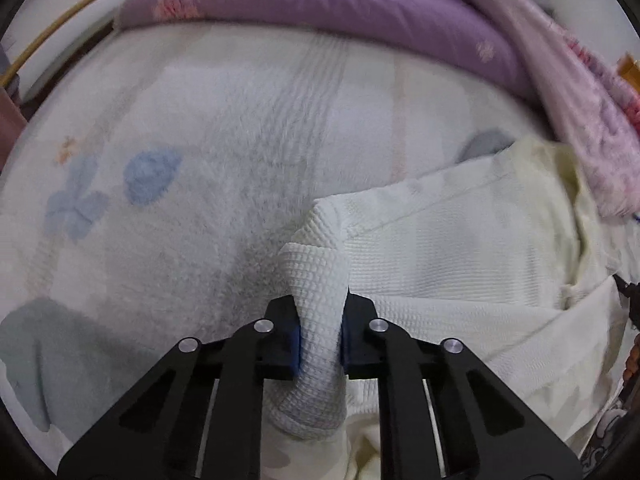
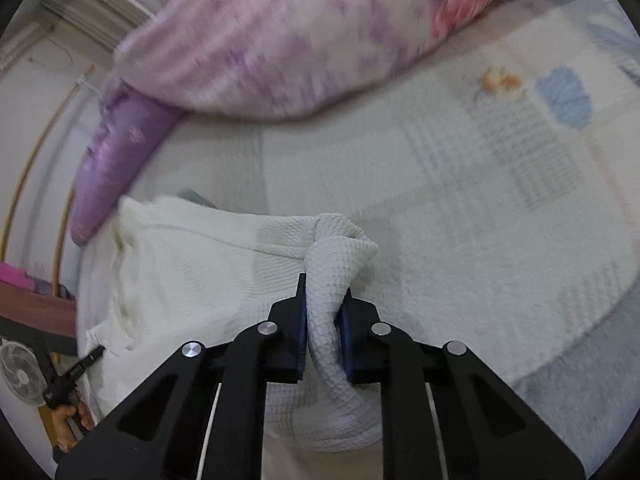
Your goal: Fold large clothes
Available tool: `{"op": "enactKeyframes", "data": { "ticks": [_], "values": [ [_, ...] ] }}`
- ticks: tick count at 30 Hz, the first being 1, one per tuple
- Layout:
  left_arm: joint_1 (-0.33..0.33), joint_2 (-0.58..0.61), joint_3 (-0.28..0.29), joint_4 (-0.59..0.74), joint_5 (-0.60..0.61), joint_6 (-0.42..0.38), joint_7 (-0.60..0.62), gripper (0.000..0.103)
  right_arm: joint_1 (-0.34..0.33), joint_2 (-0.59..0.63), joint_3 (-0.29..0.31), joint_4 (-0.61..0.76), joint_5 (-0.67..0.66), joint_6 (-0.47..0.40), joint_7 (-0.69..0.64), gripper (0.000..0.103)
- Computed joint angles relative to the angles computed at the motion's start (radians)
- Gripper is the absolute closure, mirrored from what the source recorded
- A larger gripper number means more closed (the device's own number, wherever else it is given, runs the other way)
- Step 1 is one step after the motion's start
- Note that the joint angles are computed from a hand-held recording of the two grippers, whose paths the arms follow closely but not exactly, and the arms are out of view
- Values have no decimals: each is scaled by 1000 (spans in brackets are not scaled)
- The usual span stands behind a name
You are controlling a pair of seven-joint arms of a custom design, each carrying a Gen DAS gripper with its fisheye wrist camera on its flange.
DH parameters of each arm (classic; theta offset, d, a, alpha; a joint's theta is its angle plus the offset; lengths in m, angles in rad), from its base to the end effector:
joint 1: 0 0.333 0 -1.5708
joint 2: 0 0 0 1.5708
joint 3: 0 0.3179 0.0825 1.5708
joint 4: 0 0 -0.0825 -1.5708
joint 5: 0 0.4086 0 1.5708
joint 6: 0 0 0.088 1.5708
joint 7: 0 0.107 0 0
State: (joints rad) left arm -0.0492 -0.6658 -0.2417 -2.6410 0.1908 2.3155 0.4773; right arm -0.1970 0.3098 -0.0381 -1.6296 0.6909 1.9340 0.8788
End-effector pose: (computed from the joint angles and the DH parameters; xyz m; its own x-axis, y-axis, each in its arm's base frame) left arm 0.3819 -0.1113 0.4712 0.6384 -0.7619 0.1092 -0.6682 -0.6190 -0.4128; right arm 0.6715 -0.1132 0.4472 0.2587 -0.8259 -0.5009 -0.9438 -0.1058 -0.3131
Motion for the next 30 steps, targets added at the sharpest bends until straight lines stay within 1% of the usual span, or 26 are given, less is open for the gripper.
{"op": "enactKeyframes", "data": {
  "ticks": [2,4,5,6,7,9,10,12,16,17,21,22,24,27,30],
  "values": [
    [-3,-62,-5,-24,3,10,-17,91,-16,-33,0,-21,45,7,-32,91],
    [-23,-128,-5,-43,-9,15,-19,92,-38,-72,-3,-42,116,-17,-84,91],
    [-35,-152,-8,-40,-14,6,-11,92,-51,-91,-8,-45,153,-55,-120,91],
    [-44,-165,-14,-28,-18,-1,-5,92,-55,-109,-14,-52,175,-72,-138,91],
    [-53,-186,-28,-20,-21,-16,-9,92,-62,-128,-22,-61,201,-103,-164,91],
    [-59,-208,-47,-15,-21,-7,-24,92,-67,-171,-41,-90,240,-146,-201,91],
    [-72,-246,-63,-14,-23,-18,-39,92,-70,-189,-53,-101,257,-179,-218,91],
    [-103,-302,-78,-14,-30,-39,-48,92,-73,-229,-78,-126,275,-211,-233,91],
    [-160,-406,-134,4,-41,-125,-91,92,-84,-304,-135,-162,277,-292,-263,91],
    [-176,-424,-146,6,-50,-135,-108,92,-88,-317,-149,-166,277,-312,-267,91],
    [-258,-492,-207,27,-80,-234,-170,92,-122,-381,-217,-194,280,-418,-310,91],
    [-278,-510,-226,32,-85,-261,-188,92,-127,-392,-227,-202,272,-430,-318,91],
    [-317,-534,-255,40,-94,-314,-217,92,-150,-412,-261,-209,255,-495,-345,91],
    [-389,-577,-318,39,-137,-381,-312,92,-188,-431,-308,-217,223,-580,-382,91],
    [-456,-606,-376,25,-175,-417,-424,92,-227,-453,-338,-243,160,-603,-466,91]
  ]
}}
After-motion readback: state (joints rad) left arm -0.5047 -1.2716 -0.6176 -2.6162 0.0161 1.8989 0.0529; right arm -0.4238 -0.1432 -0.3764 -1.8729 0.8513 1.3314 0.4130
